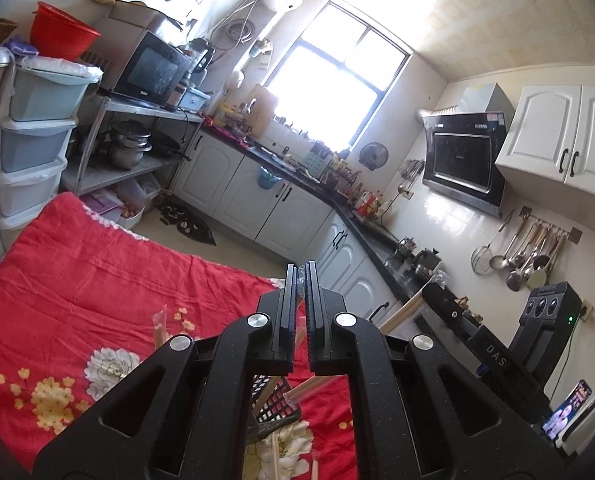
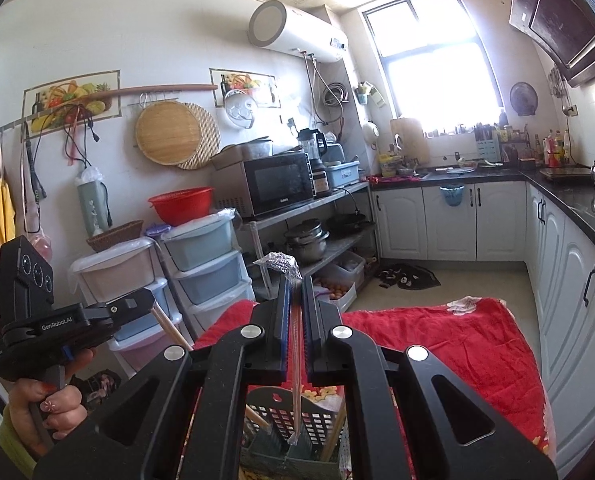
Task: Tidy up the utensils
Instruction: 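Lower the right gripper's chopstick into the caddy and open while the left gripper does likewise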
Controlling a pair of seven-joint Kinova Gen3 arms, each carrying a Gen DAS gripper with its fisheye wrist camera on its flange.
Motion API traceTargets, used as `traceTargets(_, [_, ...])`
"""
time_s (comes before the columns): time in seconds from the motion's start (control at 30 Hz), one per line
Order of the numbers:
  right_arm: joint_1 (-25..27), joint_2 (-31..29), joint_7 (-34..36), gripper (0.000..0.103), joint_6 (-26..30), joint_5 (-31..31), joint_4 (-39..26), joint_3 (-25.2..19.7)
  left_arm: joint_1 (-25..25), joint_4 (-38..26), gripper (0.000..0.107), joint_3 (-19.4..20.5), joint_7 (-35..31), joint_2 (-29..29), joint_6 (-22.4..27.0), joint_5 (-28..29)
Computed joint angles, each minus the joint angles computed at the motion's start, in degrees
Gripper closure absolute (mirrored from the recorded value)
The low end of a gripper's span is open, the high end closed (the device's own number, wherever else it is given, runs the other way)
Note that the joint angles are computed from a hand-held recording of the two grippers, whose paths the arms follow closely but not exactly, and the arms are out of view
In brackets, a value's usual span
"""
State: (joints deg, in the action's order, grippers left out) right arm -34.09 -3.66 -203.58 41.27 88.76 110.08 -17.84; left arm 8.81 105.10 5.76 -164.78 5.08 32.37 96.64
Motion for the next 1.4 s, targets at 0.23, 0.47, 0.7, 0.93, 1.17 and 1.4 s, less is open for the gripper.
traceTargets(0.23, [0.48,1.53,-2.01,0.097,-1.86,0.91,1.06,1.15,1.01,-0.54,0.106,0.78,1.66,2.2,-1.99,-2.99])
traceTargets(0.47, [1.12,3.09,-3.9,0.097,-4.46,1.7,1.8,2.41,1.57,-0.61,0.106,1.47,3.07,4.12,-3.71,-5.09])
traceTargets(0.7, [1.26,4.52,-4.62,0.097,-6.03,1.47,1.96,3.16,1.83,-0.73,0.106,2.19,3.33,5.47,-4.82,-6.44])
traceTargets(0.93, [1.04,5.92,-1.9,0.094,-6.83,-0.98,1.07,3.68,2.32,-0.91,0.105,2.73,3.65,6.33,-6.84,-7.76])
traceTargets(1.17, [-0.33,6.89,-0.86,0.066,-4.23,-2.09,0.79,3.63,2.26,-0.05,0.073,2.89,1.96,6.13,-8.65,-6.19])
traceTargets(1.4, [-2.36,7.35,0.35,0.049,0.31,-2.02,0.84,3.05,3.68,2.38,0.044,1.03,-3.81,4.42,-10.12,0.29])
